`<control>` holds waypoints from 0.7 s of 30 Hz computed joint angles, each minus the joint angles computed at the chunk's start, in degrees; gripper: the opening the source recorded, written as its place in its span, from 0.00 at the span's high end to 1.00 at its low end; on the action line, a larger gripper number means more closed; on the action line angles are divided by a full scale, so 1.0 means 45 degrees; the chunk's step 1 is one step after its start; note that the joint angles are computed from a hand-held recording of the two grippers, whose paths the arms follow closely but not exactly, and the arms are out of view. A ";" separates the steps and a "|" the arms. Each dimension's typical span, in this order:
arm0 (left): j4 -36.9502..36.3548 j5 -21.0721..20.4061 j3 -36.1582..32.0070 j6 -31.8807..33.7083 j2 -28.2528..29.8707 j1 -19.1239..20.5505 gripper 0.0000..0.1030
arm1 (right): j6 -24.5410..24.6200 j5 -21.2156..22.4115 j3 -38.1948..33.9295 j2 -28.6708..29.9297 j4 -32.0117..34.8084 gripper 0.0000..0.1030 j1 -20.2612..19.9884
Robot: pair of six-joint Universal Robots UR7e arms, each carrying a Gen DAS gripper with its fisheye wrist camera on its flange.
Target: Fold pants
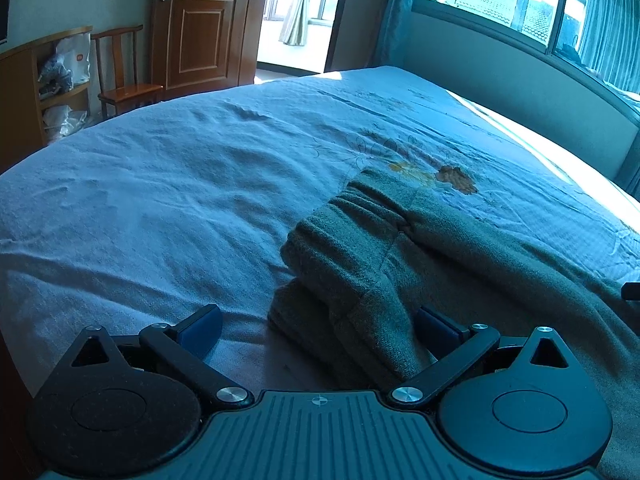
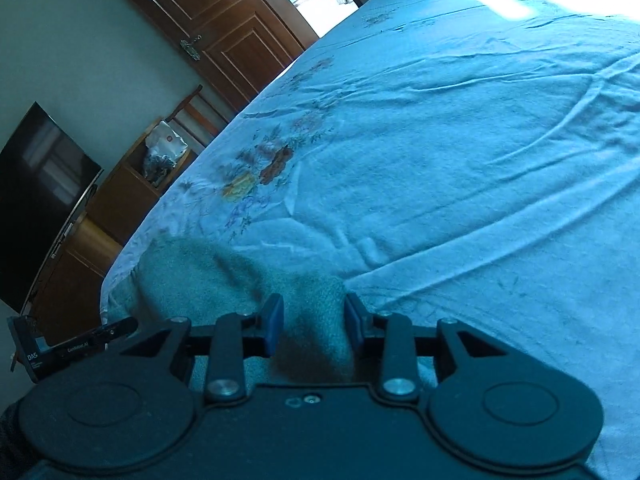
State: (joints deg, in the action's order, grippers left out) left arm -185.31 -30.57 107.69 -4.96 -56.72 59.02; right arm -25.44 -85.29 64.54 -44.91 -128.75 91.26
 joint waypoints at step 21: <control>-0.3027 0.0253 0.0222 0.4016 0.0542 -0.0689 0.01 | -0.0435 -0.1655 0.5873 -0.3323 -0.7011 0.94 0.0348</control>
State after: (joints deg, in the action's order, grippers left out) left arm -198.93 -29.43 108.68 13.11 -54.28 55.93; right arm -27.40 -92.74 90.97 -59.87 -160.30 92.83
